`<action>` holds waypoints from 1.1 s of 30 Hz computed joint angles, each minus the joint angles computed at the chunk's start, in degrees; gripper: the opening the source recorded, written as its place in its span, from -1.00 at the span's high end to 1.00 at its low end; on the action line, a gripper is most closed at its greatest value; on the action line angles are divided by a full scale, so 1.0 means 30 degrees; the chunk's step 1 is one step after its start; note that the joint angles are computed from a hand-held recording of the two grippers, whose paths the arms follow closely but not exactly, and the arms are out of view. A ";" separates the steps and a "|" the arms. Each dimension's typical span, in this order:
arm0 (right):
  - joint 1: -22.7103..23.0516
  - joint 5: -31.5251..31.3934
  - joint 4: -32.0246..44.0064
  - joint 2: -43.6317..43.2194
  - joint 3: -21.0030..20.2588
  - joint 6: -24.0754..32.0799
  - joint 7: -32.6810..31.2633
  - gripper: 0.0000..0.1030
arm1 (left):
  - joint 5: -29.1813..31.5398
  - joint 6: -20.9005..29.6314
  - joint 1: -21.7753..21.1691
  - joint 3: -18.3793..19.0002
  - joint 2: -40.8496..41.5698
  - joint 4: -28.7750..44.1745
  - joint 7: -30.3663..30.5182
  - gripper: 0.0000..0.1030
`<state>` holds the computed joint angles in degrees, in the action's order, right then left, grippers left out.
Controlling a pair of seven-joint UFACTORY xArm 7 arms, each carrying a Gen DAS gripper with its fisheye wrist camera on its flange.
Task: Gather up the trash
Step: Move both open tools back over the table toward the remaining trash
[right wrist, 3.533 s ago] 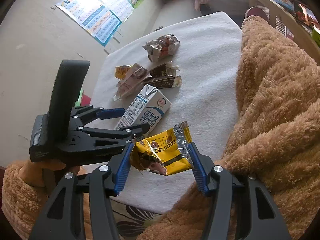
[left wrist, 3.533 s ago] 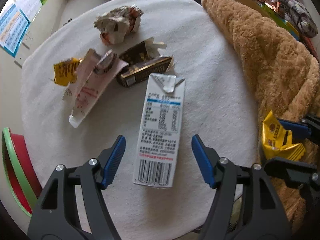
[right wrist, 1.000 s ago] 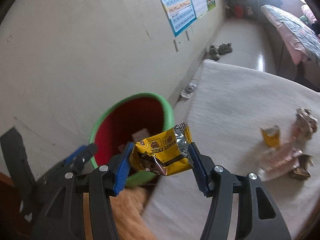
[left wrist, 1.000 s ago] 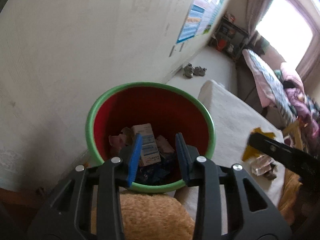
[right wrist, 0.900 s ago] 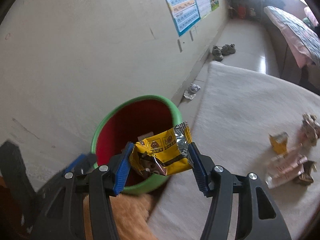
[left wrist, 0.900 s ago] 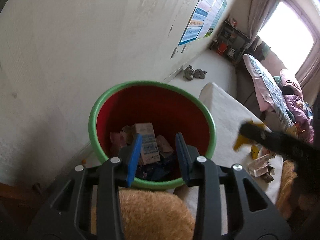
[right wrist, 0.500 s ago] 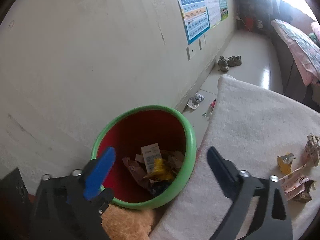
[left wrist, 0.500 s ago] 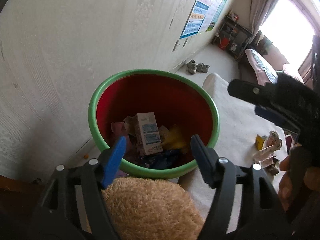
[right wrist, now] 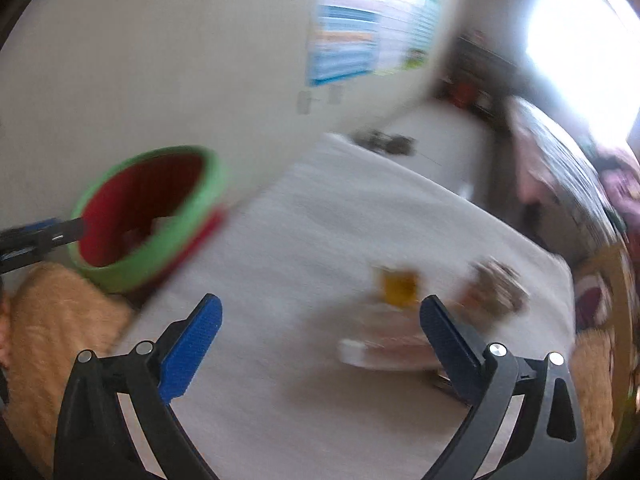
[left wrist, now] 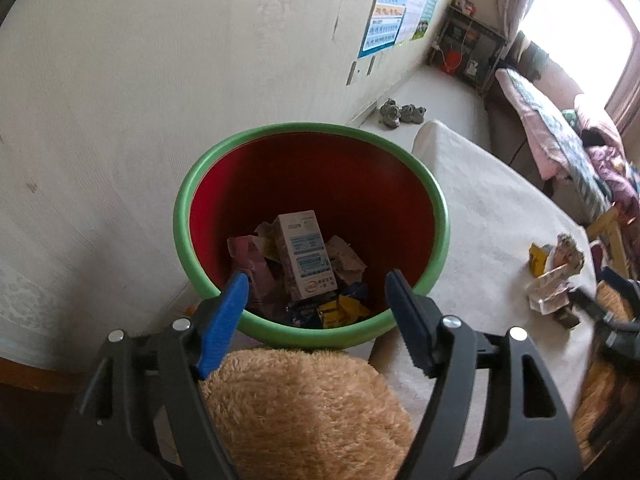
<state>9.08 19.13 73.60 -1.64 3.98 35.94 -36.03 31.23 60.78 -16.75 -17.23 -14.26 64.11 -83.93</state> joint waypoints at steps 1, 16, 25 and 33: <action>-0.0248 -0.0381 0.0395 0.0414 -0.0212 0.0014 0.0655 -0.86 | 0.0068 0.0293 -0.0022 -0.0077 0.0208 0.0267 0.0159 -0.33; -0.3902 0.0322 0.6207 0.4815 -0.0670 0.4455 0.4974 -0.86 | 0.1812 -0.0207 -0.2716 0.0584 0.4819 0.5178 0.1925 -0.48; -0.5495 0.2708 0.6614 0.4692 -0.0859 0.5588 0.4444 -0.86 | 0.2794 -0.2105 -0.5210 0.1573 1.0700 1.1535 0.7380 -0.62; -0.5211 0.1676 0.5581 0.4536 -0.0979 0.5132 0.4351 -0.86 | 0.0141 -0.0473 -0.6528 0.2934 1.5775 1.8175 1.0488 -0.62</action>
<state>-6.55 24.16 90.34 11.96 1.04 51.34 -22.98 31.66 59.36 -36.34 -8.43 33.07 118.63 -52.47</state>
